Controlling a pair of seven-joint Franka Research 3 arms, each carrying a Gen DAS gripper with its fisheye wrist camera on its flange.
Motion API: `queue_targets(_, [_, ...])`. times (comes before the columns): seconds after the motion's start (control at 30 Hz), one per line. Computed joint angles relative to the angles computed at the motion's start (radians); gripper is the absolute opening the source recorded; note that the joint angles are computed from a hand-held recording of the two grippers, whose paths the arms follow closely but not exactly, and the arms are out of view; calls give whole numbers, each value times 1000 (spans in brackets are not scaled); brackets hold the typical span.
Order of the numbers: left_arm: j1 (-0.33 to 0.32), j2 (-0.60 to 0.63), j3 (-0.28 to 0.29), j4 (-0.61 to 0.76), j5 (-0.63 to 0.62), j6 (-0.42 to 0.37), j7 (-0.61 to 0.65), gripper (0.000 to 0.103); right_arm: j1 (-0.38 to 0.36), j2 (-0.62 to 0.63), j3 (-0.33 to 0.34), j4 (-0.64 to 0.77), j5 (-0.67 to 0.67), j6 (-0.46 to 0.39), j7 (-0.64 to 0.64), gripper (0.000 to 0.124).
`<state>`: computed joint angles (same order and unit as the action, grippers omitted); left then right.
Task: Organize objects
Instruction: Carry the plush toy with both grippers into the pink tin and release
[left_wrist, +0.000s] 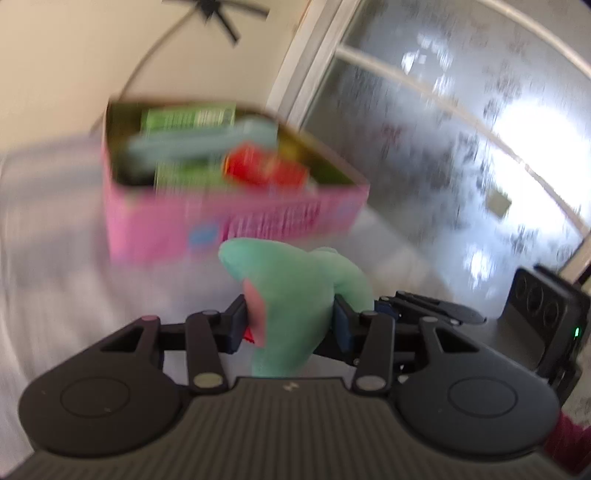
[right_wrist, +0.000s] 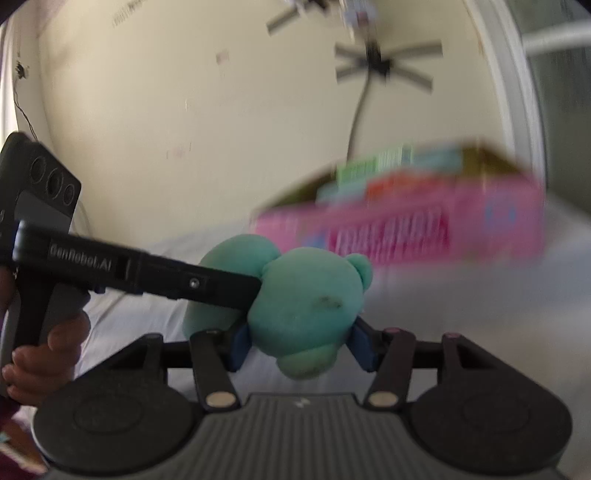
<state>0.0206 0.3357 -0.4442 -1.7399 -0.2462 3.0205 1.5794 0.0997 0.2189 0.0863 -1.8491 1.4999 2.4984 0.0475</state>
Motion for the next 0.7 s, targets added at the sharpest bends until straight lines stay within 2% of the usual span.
queue_targets(0.07, [-47,26,67,72,67,6,-37,49,5,42,12,82,62,29,-54,53])
queue_targets(0.13, [-125,63,180,161,167,-12,-140,49,14,109,29,189,95,64,-90,53])
queue_targets(0.2, [-197,111,288,261,269,-64,-260,49,30,199,46,316,59,105,-65,53])
queue_targets(0.27, [-231,172,349,364,340,-123,-345,49,51,291,55,441,-34,141,14,53])
queue_targets(0.47, [-241,308,385,567,466,-260,-470,50,127,505,10,714,-355,173,304,56])
queue_targets(0.53, [-247,313,400,576,510,-282,-520,55,139,539,1,755,-423,177,370,62])
queue_targets(0.6, [-278,328,447,607,582,-321,-601,61,120,540,34,751,-429,198,360,67])
queue_targets(0.7, [-289,295,465,563,664,-318,-684,64,57,487,118,669,-382,219,301,67])
